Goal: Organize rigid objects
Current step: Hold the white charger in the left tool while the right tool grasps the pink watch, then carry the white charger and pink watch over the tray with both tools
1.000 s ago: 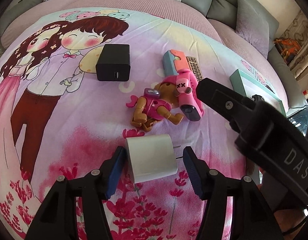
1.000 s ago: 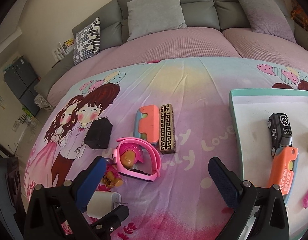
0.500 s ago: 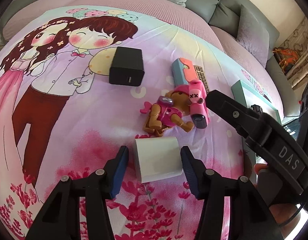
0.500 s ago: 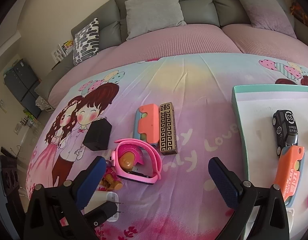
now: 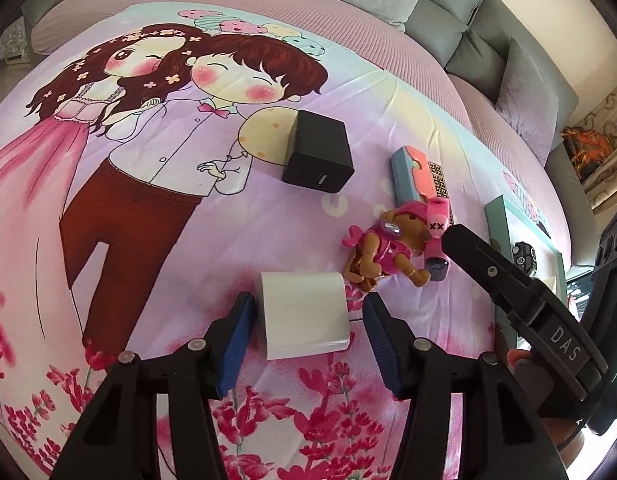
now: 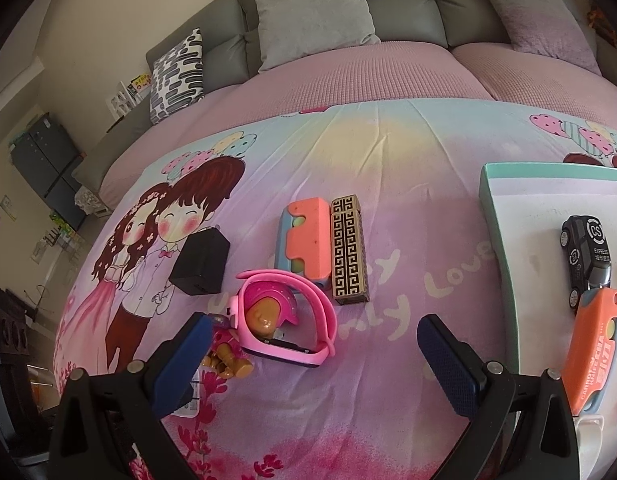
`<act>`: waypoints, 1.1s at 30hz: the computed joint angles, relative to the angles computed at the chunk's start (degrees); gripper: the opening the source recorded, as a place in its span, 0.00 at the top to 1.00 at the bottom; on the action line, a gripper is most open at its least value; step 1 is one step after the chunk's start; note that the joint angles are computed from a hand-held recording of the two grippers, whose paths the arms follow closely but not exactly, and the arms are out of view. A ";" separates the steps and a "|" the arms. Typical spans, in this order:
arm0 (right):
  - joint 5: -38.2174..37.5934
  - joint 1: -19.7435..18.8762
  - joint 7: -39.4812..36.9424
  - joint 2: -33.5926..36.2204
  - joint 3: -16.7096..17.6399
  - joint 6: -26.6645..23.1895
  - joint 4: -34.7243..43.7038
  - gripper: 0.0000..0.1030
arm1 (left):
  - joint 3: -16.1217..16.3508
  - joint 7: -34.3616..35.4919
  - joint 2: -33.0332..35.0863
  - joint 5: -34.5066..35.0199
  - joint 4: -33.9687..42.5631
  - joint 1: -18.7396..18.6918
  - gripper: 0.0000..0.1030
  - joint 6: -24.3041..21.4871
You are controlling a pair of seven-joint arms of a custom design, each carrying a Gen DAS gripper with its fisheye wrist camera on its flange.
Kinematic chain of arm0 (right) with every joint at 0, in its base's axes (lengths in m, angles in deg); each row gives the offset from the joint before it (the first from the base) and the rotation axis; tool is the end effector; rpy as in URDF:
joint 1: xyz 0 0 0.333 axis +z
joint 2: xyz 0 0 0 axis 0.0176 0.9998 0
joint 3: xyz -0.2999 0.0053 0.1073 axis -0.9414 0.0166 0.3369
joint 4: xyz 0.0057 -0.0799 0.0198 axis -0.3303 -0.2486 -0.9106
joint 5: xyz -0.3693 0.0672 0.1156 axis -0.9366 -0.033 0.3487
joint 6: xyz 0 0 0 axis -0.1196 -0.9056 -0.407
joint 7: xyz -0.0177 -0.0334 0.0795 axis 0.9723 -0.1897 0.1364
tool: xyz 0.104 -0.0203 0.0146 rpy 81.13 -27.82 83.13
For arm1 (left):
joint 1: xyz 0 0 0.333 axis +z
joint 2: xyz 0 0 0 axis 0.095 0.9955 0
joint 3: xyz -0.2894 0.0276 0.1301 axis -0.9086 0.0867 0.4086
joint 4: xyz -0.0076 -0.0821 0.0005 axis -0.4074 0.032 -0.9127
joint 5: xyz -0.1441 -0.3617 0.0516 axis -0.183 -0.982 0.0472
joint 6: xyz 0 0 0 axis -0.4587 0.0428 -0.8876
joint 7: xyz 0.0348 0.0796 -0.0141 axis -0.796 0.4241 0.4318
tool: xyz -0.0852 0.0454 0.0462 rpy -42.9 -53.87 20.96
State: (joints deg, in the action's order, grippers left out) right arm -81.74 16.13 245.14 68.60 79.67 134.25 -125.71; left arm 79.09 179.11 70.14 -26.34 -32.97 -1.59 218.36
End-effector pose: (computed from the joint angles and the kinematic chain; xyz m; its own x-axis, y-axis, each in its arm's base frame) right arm 0.5175 0.2157 0.4530 -0.2522 -0.9116 -0.3247 -0.7168 0.4014 -0.5702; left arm 0.5704 -0.1757 0.4470 -0.2656 -0.8993 0.3474 -0.9179 0.1256 -0.3764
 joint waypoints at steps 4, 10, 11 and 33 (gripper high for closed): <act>1.17 0.33 -1.61 0.80 0.07 -0.37 0.69 0.00 | -0.25 0.45 -0.17 0.90 0.09 -0.41 0.40 -0.80; 1.37 0.36 -1.45 0.86 -0.19 2.09 0.25 0.00 | -0.58 -0.55 0.41 4.92 0.51 -1.55 0.30 -0.41; 1.94 0.41 -2.09 0.93 -0.18 2.29 0.23 0.00 | -0.60 -0.98 0.36 6.03 0.35 -1.77 0.30 -0.02; 13.53 1.33 -11.01 2.88 -0.21 4.89 0.09 0.38 | -0.75 -7.17 0.62 13.43 -1.02 -3.09 0.40 6.01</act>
State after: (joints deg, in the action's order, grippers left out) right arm -68.21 17.46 234.13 71.48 79.46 139.15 -125.62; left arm 78.34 171.94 70.76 -12.91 -33.99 -4.68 224.37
